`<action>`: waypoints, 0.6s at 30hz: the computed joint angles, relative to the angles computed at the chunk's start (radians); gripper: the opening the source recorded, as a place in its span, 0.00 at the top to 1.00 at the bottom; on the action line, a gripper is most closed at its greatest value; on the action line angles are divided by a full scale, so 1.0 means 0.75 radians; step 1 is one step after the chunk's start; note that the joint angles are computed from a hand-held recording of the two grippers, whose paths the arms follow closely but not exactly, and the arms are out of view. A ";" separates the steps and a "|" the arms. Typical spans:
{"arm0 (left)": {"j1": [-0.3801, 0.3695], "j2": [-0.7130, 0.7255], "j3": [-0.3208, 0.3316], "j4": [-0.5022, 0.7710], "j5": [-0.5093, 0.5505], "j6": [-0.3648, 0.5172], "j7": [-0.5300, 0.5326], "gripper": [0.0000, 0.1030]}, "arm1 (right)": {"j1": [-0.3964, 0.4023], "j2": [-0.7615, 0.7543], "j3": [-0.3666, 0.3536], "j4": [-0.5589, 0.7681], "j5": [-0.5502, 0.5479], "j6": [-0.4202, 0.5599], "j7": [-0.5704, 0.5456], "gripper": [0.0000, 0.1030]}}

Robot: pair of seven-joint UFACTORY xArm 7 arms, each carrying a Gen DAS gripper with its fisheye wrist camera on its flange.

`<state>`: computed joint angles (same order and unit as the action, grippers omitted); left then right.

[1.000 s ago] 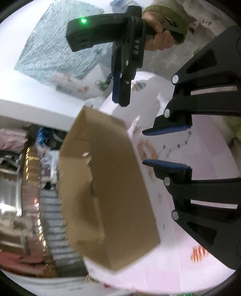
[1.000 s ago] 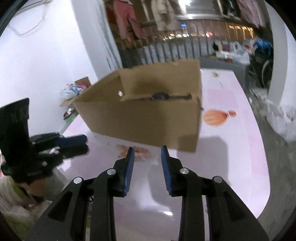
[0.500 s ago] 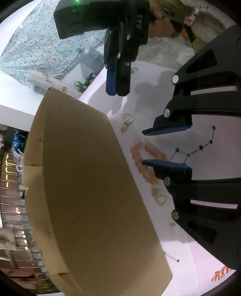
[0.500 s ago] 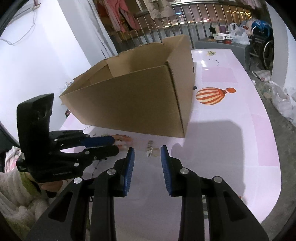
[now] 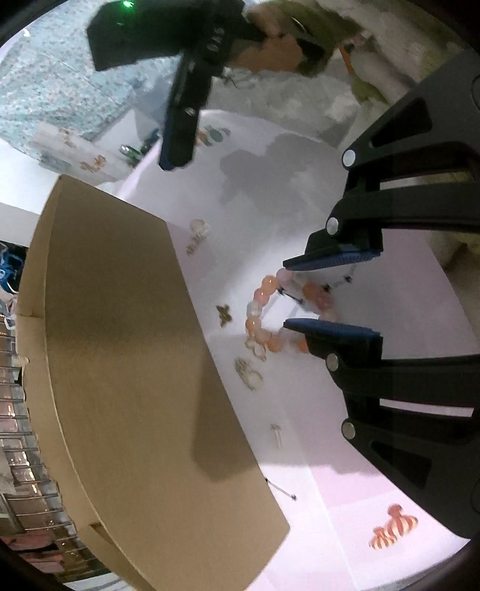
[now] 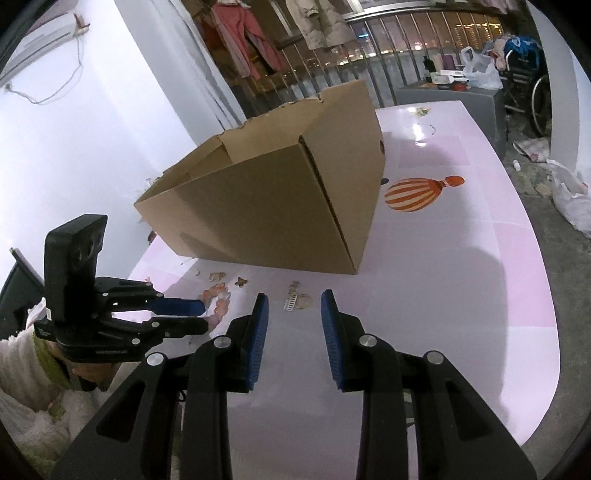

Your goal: Organize jewelry

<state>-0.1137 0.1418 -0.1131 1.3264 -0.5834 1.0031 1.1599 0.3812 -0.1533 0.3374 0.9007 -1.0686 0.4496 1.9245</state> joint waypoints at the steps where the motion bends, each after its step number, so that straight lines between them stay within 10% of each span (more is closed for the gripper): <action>1: 0.000 -0.009 0.003 -0.011 0.013 -0.010 0.004 0.76 | -0.001 -0.003 -0.001 -0.002 -0.005 -0.008 -0.002 0.72; 18: 0.025 -0.061 0.044 -0.063 0.066 -0.066 0.030 0.71 | 0.082 0.138 -0.012 0.164 -0.043 0.092 -0.087 0.73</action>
<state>-0.0952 0.0963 -0.0804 1.2794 -0.5341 0.9539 1.1821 0.4430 -0.0498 0.3286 1.0235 -1.1011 0.5186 1.8592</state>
